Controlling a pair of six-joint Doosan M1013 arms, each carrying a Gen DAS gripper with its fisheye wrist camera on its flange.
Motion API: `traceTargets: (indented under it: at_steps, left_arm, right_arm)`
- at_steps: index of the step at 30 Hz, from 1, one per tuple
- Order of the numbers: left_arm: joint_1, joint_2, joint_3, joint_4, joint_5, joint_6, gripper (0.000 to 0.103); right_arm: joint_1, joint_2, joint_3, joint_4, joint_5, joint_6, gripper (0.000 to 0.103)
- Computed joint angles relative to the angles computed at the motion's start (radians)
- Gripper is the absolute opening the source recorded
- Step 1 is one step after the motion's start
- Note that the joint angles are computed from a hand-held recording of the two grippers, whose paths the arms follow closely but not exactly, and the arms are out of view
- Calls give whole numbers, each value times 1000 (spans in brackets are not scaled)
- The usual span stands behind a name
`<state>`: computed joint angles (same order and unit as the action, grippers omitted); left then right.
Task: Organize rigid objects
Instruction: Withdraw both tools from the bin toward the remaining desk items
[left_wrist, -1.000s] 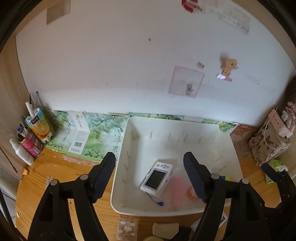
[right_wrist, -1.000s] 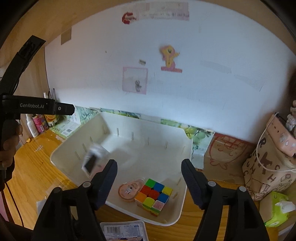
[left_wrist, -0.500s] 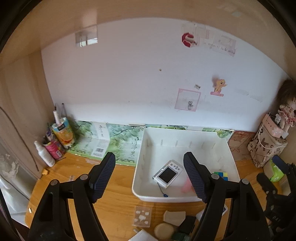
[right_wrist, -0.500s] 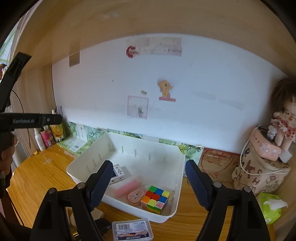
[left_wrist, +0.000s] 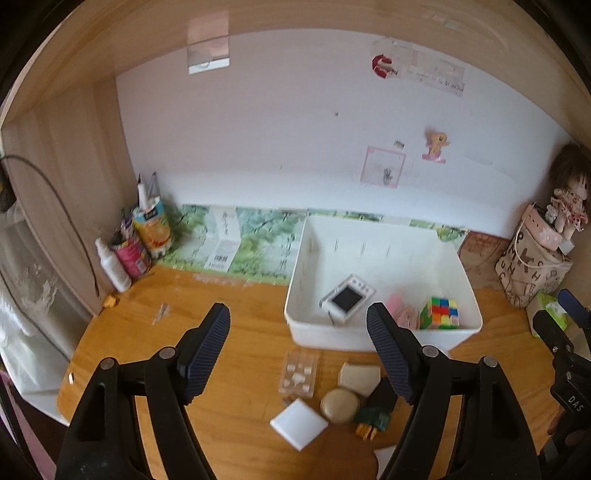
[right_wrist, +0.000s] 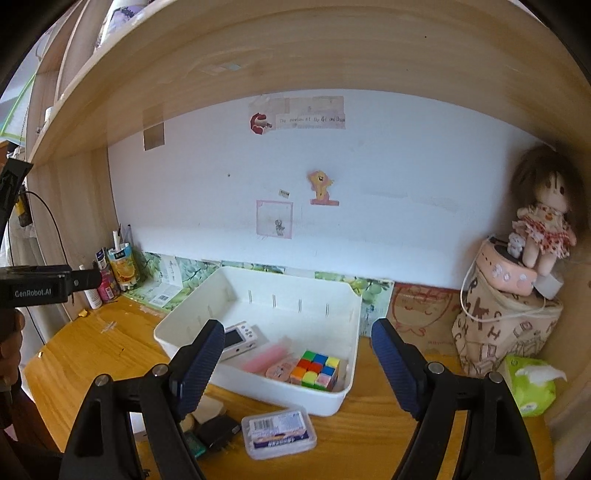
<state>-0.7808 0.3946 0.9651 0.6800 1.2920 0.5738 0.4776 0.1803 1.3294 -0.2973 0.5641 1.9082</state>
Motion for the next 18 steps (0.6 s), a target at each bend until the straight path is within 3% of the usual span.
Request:
traceTargets:
  at_steps: [8,18]
  left_arm:
    - [-12,-42,78,-44,31,-43,80]
    - [13,-62,142,-198,78,-79,79]
  right_arm:
    - [23,-31,57,33,32,33,82]
    - [62,-49,117,19,94,93,82]
